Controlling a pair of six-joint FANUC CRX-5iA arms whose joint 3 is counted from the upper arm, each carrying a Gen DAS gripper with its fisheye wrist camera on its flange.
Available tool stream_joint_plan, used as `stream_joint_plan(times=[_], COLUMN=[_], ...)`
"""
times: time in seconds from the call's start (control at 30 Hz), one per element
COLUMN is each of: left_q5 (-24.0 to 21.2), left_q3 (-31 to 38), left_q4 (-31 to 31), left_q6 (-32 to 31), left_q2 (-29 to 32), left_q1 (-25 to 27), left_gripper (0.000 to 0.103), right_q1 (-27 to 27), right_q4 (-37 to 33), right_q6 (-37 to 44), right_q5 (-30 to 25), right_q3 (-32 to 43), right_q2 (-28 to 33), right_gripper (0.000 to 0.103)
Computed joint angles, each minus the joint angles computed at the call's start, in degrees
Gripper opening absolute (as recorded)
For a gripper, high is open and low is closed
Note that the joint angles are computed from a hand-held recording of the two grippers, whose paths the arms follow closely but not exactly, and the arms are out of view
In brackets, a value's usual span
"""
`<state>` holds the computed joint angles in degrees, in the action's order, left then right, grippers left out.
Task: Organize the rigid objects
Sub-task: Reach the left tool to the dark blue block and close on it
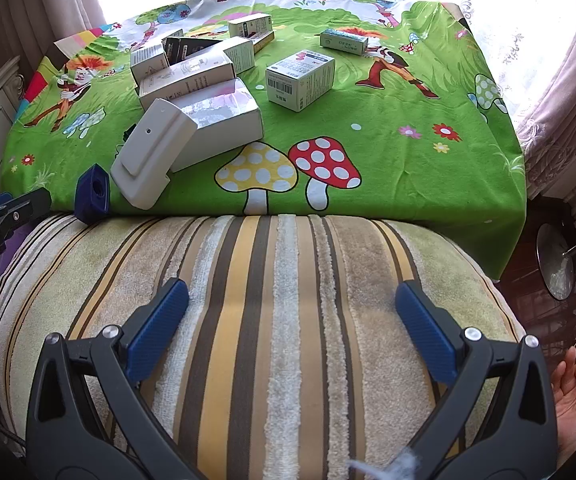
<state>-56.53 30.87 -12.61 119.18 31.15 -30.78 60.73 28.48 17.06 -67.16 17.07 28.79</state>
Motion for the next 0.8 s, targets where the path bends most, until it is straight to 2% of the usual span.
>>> stream_joint_plan(times=[0.2, 0.37, 0.47, 0.6, 0.77, 0.8], left_q5=[0.9, -0.6, -2.8, -9.5, -15.3, -15.6], left_q3=[-0.2, 1.6, 3.9, 11.0, 18.4, 18.8], left_q4=[3.1, 7.0, 8.4, 8.9, 8.9, 10.1], left_q6=[-2.3, -4.6, -4.8, -3.5, -3.3, -3.8], left_q2=[0.4, 2.5, 4.3, 9.0, 14.0, 14.7], left_q1=[0.7, 1.5, 1.7, 1.9, 2.0, 2.3], left_gripper=[0.103, 0.103, 0.103, 0.102, 0.087, 0.079], right_q1=[0.0, 0.0, 0.0, 0.0, 0.0, 0.0], right_q4=[0.0, 0.0, 0.0, 0.0, 0.0, 0.0], right_q6=[0.0, 0.0, -0.1, -0.1, -0.1, -0.1], right_q5=[0.0, 0.0, 0.0, 0.0, 0.1, 0.1], right_q3=[0.0, 0.1, 0.0, 0.0, 0.0, 0.0], right_q2=[0.0, 0.1, 0.0, 0.0, 0.0, 0.0], right_gripper=[0.103, 0.103, 0.103, 0.103, 0.103, 0.103])
